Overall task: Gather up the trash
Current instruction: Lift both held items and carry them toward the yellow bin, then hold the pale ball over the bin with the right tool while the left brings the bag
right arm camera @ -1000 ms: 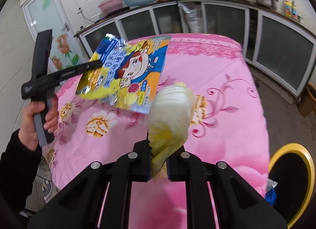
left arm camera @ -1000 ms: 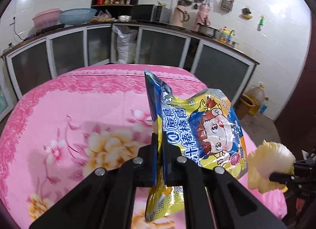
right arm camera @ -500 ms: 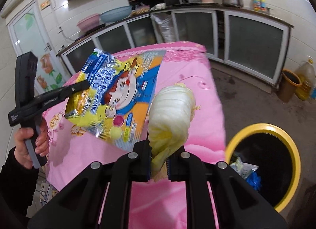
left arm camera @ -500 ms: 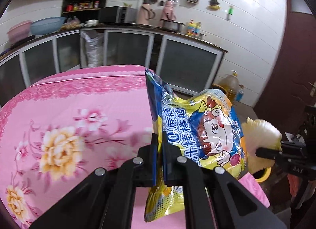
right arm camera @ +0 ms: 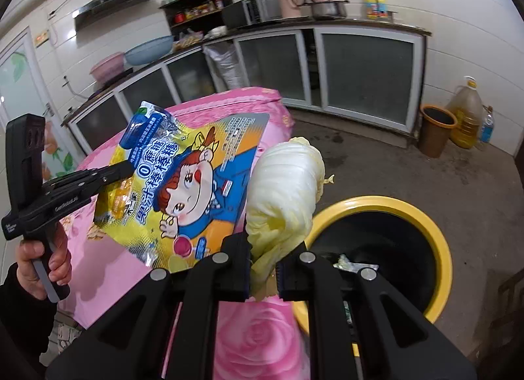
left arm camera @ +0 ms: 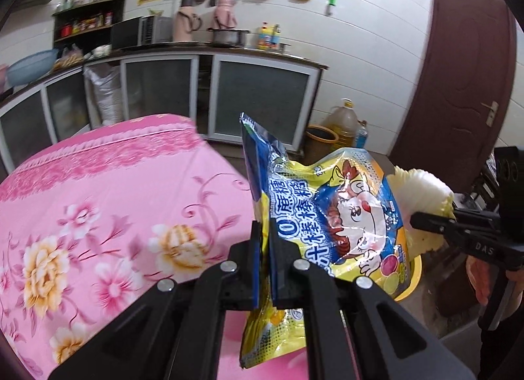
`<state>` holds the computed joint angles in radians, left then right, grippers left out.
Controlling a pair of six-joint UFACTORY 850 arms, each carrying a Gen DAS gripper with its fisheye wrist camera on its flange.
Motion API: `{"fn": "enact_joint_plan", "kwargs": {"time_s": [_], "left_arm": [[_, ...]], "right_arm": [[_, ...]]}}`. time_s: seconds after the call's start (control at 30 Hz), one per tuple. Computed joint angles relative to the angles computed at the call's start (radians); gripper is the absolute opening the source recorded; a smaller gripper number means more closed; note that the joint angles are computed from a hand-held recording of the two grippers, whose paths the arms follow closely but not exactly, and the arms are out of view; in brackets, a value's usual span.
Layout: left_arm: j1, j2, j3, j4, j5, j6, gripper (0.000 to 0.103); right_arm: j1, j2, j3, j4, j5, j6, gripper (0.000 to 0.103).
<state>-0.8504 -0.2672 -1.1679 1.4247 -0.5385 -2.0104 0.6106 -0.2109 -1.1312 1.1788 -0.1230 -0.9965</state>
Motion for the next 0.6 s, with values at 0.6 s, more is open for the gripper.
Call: {"fn": "enact_joint_plan", "kwargs": {"time_s": [0.6], "left_arm": [[-0.026, -0.197, -0.252, -0.068, 0.053, 0.195, 0.004]], "right_arm": [[-0.094, 0.032, 0.097, 0.354, 0.065, -0.298, 0.012]]}}
